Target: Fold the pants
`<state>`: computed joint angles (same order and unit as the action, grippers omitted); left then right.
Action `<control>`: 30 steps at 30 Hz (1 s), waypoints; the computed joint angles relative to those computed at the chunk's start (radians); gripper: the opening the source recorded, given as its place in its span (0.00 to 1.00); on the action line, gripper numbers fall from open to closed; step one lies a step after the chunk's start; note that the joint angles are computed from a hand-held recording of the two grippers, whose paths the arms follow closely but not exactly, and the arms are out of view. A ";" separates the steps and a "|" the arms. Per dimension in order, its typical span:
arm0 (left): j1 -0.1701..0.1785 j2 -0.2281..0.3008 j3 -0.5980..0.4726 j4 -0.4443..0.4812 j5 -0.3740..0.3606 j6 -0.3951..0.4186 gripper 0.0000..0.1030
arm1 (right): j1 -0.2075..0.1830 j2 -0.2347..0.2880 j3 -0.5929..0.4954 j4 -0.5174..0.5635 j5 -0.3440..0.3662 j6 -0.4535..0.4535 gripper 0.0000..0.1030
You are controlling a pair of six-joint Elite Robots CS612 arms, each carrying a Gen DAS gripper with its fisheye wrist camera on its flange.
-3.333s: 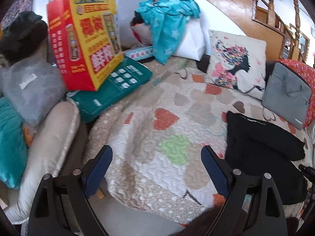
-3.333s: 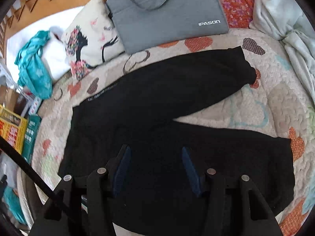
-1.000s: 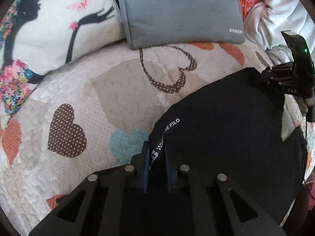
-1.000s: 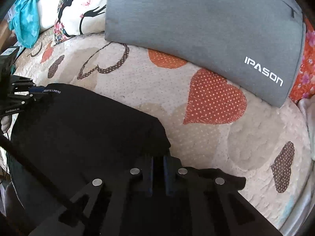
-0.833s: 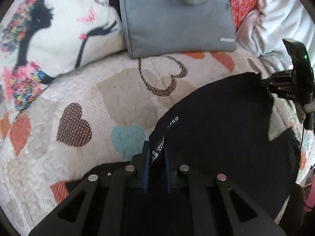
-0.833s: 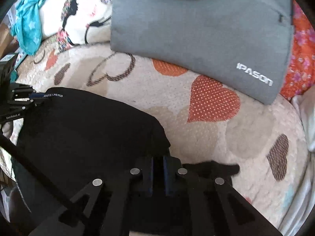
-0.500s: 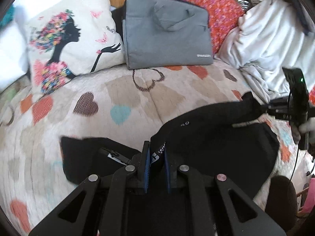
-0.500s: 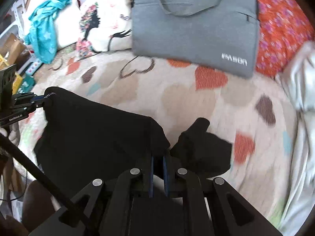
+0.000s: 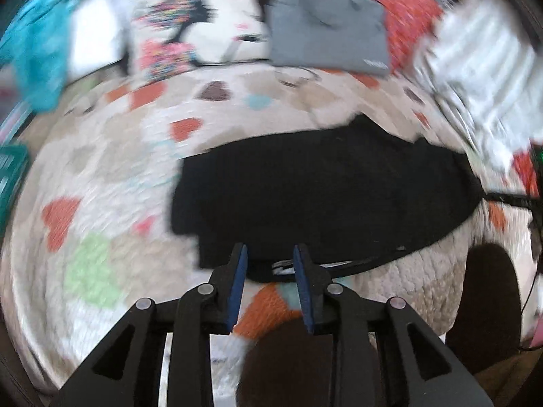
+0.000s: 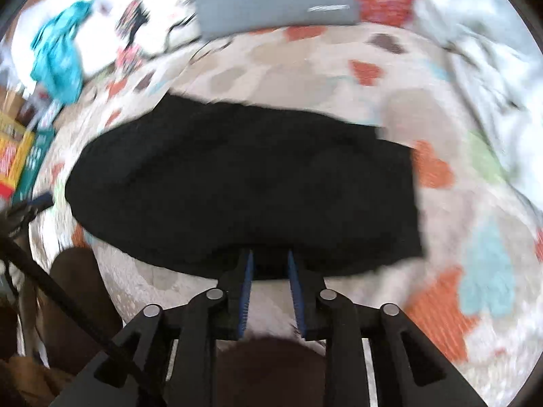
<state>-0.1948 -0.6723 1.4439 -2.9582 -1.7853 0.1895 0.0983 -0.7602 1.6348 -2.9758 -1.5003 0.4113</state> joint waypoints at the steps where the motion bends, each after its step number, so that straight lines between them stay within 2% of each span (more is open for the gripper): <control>1: 0.009 -0.007 0.013 -0.017 0.013 -0.042 0.26 | -0.007 -0.010 0.020 -0.027 -0.013 0.037 0.31; 4: 0.022 -0.017 0.038 -0.038 0.037 -0.123 0.27 | -0.034 -0.023 0.063 -0.115 -0.016 0.154 0.33; 6: 0.027 -0.019 0.043 -0.035 0.043 -0.156 0.28 | -0.043 -0.020 0.067 -0.158 -0.016 0.193 0.35; 8: 0.029 -0.023 0.053 -0.032 0.045 -0.184 0.28 | -0.045 -0.006 0.045 -0.173 -0.023 0.190 0.35; 10: 0.029 -0.028 0.062 -0.033 0.045 -0.191 0.28 | -0.045 0.018 -0.002 -0.157 -0.018 0.170 0.38; 12: 0.026 -0.034 0.071 -0.044 0.050 -0.199 0.28 | -0.044 0.048 -0.062 -0.105 -0.030 0.149 0.49; 14: 0.024 -0.041 0.080 -0.060 0.049 -0.211 0.28 | -0.041 0.080 -0.127 -0.017 -0.048 0.137 0.50; 16: 0.022 -0.049 0.089 -0.077 0.049 -0.218 0.33 | -0.043 0.103 -0.177 0.082 0.005 0.115 0.18; 18: 0.021 -0.055 0.097 -0.092 0.053 -0.217 0.37 | -0.035 0.097 -0.177 0.084 -0.014 0.093 0.03; 20: 0.022 -0.058 0.098 -0.095 0.055 -0.216 0.38 | -0.037 0.075 -0.149 0.029 -0.004 0.091 0.02; 23: 0.023 -0.052 0.088 -0.088 0.044 -0.232 0.38 | -0.040 0.035 -0.101 -0.002 -0.034 0.097 0.02; 28: 0.014 -0.049 0.088 -0.069 0.047 -0.232 0.39 | -0.043 0.017 -0.072 0.089 -0.143 0.117 0.01; 30: 0.012 -0.052 0.092 -0.067 0.050 -0.225 0.39 | -0.036 0.023 -0.080 0.162 -0.261 0.157 0.01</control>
<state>-0.1832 -0.7242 1.5362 -3.0251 -1.7352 -0.0360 0.0619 -0.7368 1.5553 -2.8143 -1.7610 0.5684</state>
